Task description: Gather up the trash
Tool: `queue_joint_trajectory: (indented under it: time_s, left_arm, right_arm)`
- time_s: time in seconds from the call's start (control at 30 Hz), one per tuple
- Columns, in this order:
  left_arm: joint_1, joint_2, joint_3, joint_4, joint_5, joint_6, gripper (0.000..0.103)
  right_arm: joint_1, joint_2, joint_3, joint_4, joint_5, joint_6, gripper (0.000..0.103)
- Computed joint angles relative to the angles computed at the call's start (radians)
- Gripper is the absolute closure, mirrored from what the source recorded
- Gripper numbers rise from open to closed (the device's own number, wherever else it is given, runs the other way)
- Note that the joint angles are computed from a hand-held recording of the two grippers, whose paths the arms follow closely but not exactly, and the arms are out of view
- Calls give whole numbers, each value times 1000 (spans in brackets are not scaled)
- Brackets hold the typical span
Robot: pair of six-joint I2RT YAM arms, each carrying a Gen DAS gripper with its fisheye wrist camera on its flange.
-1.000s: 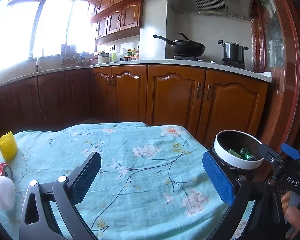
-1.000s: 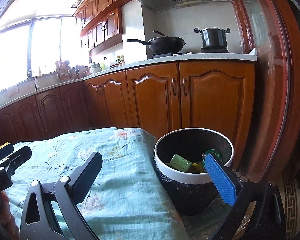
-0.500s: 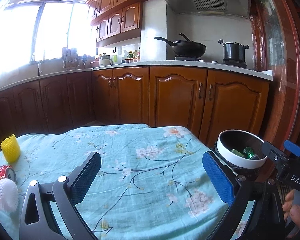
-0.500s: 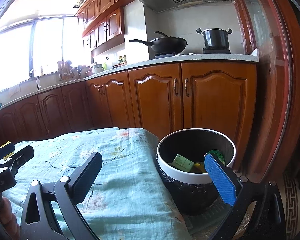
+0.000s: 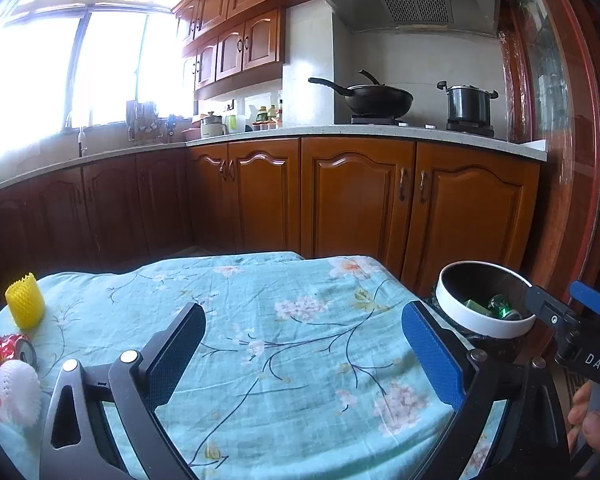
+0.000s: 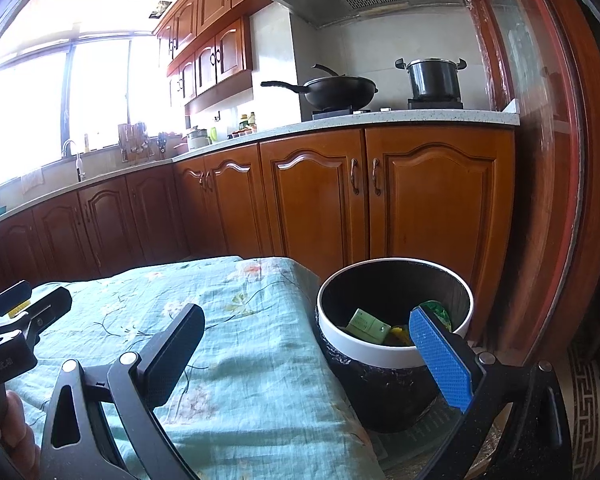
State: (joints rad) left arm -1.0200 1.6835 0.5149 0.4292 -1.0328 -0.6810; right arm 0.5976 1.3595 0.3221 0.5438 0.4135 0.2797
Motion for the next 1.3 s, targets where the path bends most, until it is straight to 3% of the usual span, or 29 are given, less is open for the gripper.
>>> queue_joint_trajectory:
  time_s: [1.3]
  left_arm:
    - [20, -23, -27, 44, 34, 46, 6]
  right_arm:
    - [24, -43, 0, -24, 13, 7, 0]
